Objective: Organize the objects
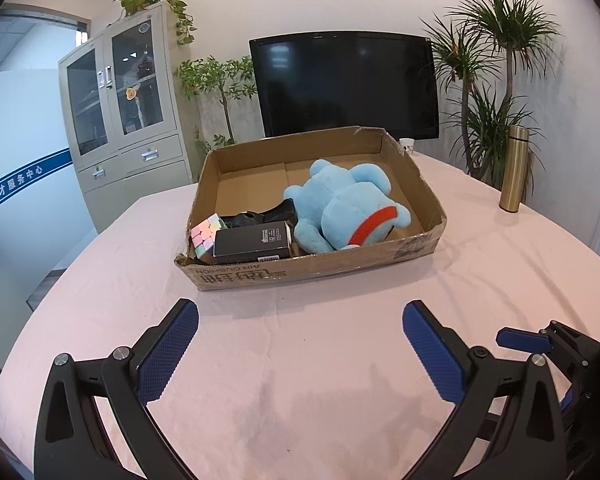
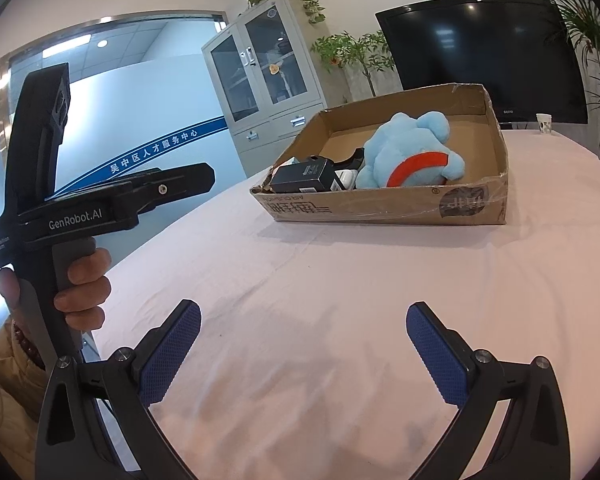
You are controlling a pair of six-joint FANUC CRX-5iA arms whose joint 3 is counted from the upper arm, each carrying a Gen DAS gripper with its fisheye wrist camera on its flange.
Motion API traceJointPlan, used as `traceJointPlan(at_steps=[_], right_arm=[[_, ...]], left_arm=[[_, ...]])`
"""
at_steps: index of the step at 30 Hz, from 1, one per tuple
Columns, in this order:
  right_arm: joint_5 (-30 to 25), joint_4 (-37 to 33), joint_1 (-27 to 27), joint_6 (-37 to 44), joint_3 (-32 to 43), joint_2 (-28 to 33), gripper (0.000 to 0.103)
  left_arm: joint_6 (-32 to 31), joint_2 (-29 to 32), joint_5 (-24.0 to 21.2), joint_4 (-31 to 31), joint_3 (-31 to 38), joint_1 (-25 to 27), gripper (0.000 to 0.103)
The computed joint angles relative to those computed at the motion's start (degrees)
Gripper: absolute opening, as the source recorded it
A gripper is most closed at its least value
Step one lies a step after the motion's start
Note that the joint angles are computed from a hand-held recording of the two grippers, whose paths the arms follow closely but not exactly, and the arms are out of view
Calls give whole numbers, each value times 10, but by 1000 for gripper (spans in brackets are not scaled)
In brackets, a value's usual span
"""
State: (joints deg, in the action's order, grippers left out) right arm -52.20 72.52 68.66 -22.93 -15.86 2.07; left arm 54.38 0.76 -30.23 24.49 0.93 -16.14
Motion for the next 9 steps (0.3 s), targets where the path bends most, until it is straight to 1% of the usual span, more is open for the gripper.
traceJointPlan(at_steps=[9], right_arm=[[-1,0,0,-4,-3,-1,103]], left_arm=[[-5,3,-3,-1,2,0,102]])
